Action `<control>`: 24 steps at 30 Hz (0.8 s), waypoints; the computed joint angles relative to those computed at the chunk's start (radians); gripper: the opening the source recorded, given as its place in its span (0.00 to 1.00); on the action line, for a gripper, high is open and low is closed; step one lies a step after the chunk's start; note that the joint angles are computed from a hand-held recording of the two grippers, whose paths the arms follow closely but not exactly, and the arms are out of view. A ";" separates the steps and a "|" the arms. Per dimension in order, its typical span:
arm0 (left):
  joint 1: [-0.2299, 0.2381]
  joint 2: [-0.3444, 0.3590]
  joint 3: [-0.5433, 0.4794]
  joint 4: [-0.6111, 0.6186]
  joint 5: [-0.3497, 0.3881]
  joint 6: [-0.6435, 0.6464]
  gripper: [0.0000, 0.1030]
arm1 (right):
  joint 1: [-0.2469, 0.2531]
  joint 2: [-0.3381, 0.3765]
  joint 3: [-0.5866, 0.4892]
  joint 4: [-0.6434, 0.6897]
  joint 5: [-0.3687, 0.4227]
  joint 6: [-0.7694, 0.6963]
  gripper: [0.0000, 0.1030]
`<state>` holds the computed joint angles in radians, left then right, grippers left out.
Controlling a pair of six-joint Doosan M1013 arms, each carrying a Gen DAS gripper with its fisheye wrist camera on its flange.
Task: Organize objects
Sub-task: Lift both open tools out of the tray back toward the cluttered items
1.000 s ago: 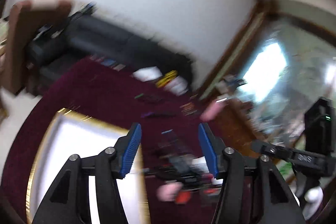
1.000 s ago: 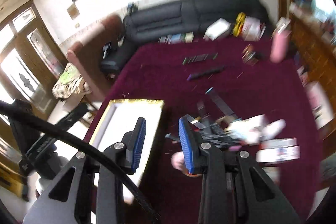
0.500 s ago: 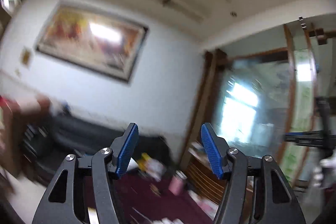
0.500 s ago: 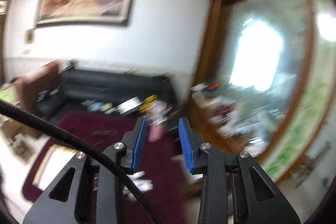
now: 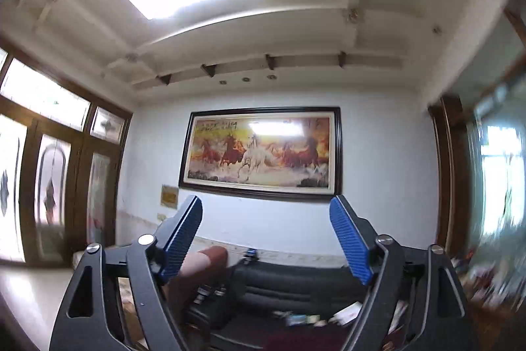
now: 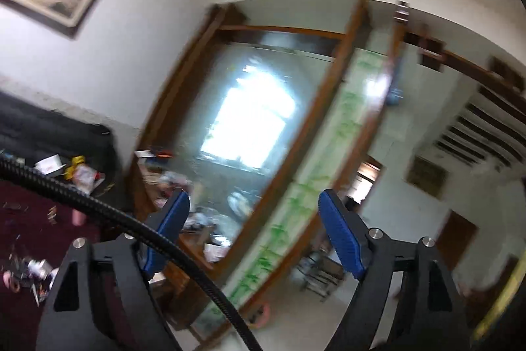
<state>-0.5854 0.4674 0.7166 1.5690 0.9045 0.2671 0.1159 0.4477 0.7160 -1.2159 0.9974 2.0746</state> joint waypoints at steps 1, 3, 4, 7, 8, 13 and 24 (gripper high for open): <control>0.004 0.013 -0.005 0.006 0.026 0.013 0.79 | -0.005 -0.011 0.029 0.018 -0.007 -0.004 0.79; 0.027 0.004 0.054 -0.034 -0.005 -0.010 0.80 | -0.014 0.015 0.033 0.091 -0.023 -0.023 0.79; 0.039 -0.006 0.092 -0.054 -0.045 -0.021 0.80 | -0.017 0.018 0.052 0.123 -0.052 -0.026 0.79; 0.053 -0.009 0.177 -0.042 -0.122 -0.072 0.80 | -0.035 0.041 0.119 0.313 -0.187 -0.101 0.79; 0.059 -0.010 0.213 -0.021 -0.162 -0.112 0.80 | -0.045 0.051 0.125 0.391 -0.220 -0.151 0.79; 0.100 0.039 0.300 -0.258 -0.456 -0.045 0.80 | -0.096 0.153 0.158 1.034 -0.331 -0.577 0.79; 0.079 0.523 -0.219 -1.510 -0.186 1.142 0.79 | -0.151 0.453 0.025 1.816 0.013 -0.894 0.77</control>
<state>-0.5068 0.9908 0.4978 0.0586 0.7184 1.4089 -0.0355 0.9006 0.7413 0.5997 1.0102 1.1803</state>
